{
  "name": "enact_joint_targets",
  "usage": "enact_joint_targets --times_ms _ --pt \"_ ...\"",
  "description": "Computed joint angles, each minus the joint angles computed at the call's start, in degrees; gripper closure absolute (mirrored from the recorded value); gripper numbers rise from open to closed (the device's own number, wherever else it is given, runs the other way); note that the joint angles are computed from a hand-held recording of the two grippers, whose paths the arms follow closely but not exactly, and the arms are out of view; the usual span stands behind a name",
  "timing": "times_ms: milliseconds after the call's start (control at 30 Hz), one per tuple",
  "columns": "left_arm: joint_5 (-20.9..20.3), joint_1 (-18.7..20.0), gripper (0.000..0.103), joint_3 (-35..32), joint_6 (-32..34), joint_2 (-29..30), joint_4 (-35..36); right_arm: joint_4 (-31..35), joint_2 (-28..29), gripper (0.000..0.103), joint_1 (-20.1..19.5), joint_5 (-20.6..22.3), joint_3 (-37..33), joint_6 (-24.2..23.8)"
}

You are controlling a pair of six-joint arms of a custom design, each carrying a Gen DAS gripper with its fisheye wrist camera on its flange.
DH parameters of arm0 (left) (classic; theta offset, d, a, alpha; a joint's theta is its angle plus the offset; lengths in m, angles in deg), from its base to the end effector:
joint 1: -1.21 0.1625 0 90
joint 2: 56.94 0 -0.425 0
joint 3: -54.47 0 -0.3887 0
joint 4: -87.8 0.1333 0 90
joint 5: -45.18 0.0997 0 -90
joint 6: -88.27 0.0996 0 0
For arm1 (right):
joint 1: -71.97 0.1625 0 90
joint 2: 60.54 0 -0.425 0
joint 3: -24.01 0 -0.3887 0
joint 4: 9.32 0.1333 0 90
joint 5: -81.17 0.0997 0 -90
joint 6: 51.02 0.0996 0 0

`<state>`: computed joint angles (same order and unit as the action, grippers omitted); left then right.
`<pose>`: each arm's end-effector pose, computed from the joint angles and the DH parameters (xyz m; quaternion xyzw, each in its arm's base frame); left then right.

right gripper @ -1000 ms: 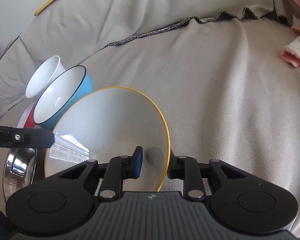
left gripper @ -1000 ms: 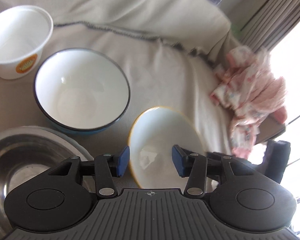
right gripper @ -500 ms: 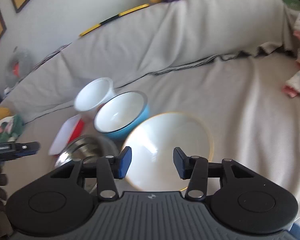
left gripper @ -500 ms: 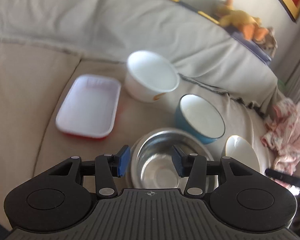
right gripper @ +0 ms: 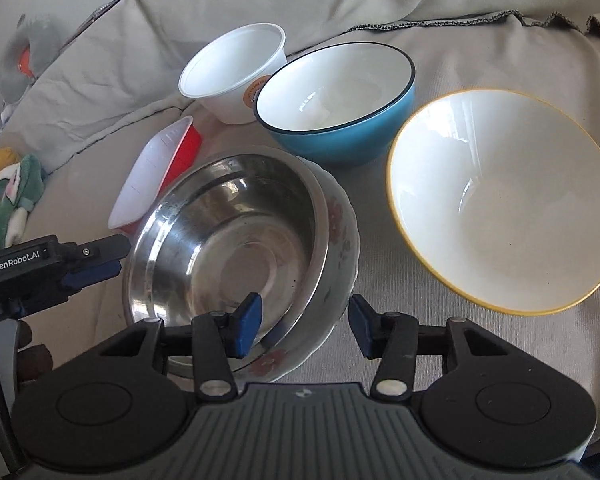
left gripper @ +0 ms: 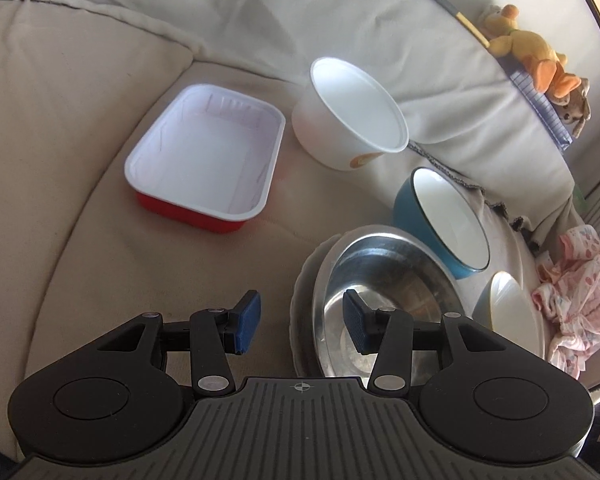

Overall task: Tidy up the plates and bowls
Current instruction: 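Open the right gripper and lift it away from the bowls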

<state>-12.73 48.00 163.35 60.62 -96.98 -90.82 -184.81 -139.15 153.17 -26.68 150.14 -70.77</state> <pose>-0.2669 -0.5561 0.0278 0.0811 0.9445 -0.2923 0.1262 0.0276 -0.4934 0.2791 0.0389 -0.9347 0.2753 0.2214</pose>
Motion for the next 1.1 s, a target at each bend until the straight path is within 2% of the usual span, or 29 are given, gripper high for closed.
enact_joint_targets --times_ms 100,200,267,333,467,567,667,767,833,900,933,1000,1100 --pt "-1.9 0.9 0.054 -1.0 -0.3 1.2 1.2 -0.8 1.7 0.055 0.2 -1.7 -0.5 -0.3" --pt "-5.4 1.9 0.054 -1.5 0.3 2.0 0.1 -1.3 2.3 0.055 -0.5 -0.1 -0.6 -0.6" --pt "-6.7 2.2 0.054 -1.9 0.7 2.2 0.2 -2.2 2.5 0.054 -0.2 -0.4 -0.4 -1.0" --pt "-5.7 2.2 0.054 -2.2 0.7 1.9 1.4 -2.5 2.9 0.054 0.4 -0.9 -0.6 -2.0" --pt "-2.9 2.8 0.054 -2.0 -0.6 0.6 2.2 1.9 2.8 0.054 0.2 3.1 -1.5 -3.1" --pt "-1.0 3.2 0.054 -2.1 -1.2 -0.3 3.3 2.5 4.0 0.054 0.4 5.0 -2.1 -4.0" --pt "-0.6 3.6 0.054 -2.3 -1.2 -0.4 4.0 1.1 4.9 0.054 0.6 5.3 -2.4 -4.9" --pt "0.0 3.2 0.054 -1.8 -1.0 -1.3 4.3 5.3 3.1 0.055 -0.6 7.8 -3.2 -6.2" --pt "4.2 1.5 0.054 -0.8 -0.3 -2.4 3.3 6.7 0.1 0.055 -1.7 10.9 -2.5 -9.3" --pt "8.8 -0.7 0.055 0.2 0.5 -3.4 1.7 6.6 -4.7 0.055 -3.4 16.4 -0.5 -15.3" --pt "9.8 -1.8 0.055 0.6 1.6 -3.7 -0.4 6.1 -7.6 0.055 -4.4 19.0 0.6 -18.1" --pt "7.5 -3.2 0.055 0.1 4.1 -3.6 -3.5 2.7 -12.4 0.055 -6.1 22.1 2.4 -21.0" --pt "-2.5 -4.2 0.054 -3.9 8.1 -0.6 -4.9 -7.4 -15.6 0.055 -8.0 20.9 3.8 -20.8"
